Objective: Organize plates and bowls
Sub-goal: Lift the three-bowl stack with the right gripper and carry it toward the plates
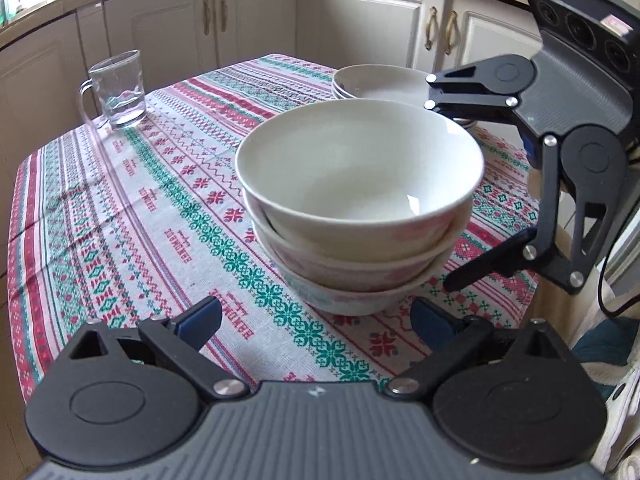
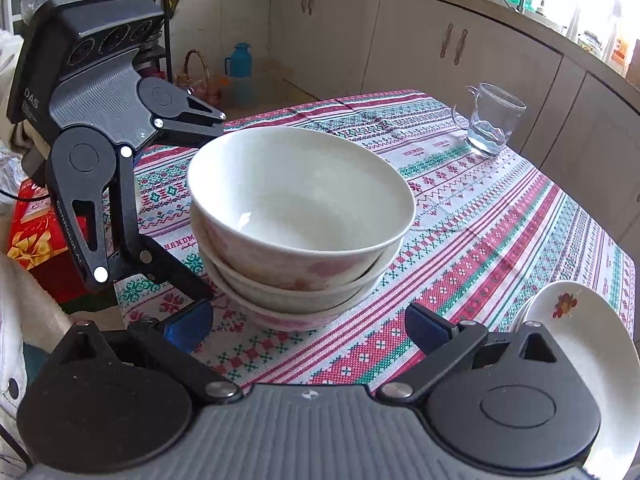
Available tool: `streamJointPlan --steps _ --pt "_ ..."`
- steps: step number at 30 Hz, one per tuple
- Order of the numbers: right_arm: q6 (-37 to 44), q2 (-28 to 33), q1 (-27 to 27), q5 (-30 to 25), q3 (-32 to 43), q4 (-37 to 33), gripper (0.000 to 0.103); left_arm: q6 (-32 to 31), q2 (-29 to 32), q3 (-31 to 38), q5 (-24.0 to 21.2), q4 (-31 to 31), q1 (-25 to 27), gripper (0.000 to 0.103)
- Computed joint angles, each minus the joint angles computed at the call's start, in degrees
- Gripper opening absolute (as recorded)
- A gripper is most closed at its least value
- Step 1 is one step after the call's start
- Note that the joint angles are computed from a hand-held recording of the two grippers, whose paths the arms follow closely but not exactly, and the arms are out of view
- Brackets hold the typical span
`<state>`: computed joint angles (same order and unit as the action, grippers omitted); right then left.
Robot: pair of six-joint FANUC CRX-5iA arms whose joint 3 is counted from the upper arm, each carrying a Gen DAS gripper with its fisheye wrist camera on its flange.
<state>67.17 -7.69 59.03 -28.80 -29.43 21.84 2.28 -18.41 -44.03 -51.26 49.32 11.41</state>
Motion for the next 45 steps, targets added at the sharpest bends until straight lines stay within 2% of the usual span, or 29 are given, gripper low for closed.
streamJointPlan --steps 5,14,17,25,35,45 --pt "4.12 1.33 -1.00 -0.44 1.36 -1.50 0.103 -4.30 1.34 0.84 -0.06 0.58 -0.42 0.100" --pt "19.93 3.29 -3.80 -2.66 7.07 -15.16 0.103 -11.07 4.43 3.85 -4.76 0.62 0.02 0.099" --pt "24.09 4.03 -4.24 -4.08 8.91 -18.05 0.103 -12.01 5.29 4.83 -5.36 0.20 -0.23 0.097" --pt "33.96 5.73 -6.64 -8.40 13.97 -25.49 0.102 -14.08 8.62 8.36 -10.35 -1.23 0.47 0.093" --pt "41.58 8.34 -8.97 -12.97 18.76 -31.12 0.100 -15.61 11.76 11.60 -14.83 -2.41 1.28 0.090" --pt "45.46 9.52 -10.65 -15.76 21.34 -35.31 0.096 -16.49 12.90 12.64 -16.92 -2.50 1.63 0.088"
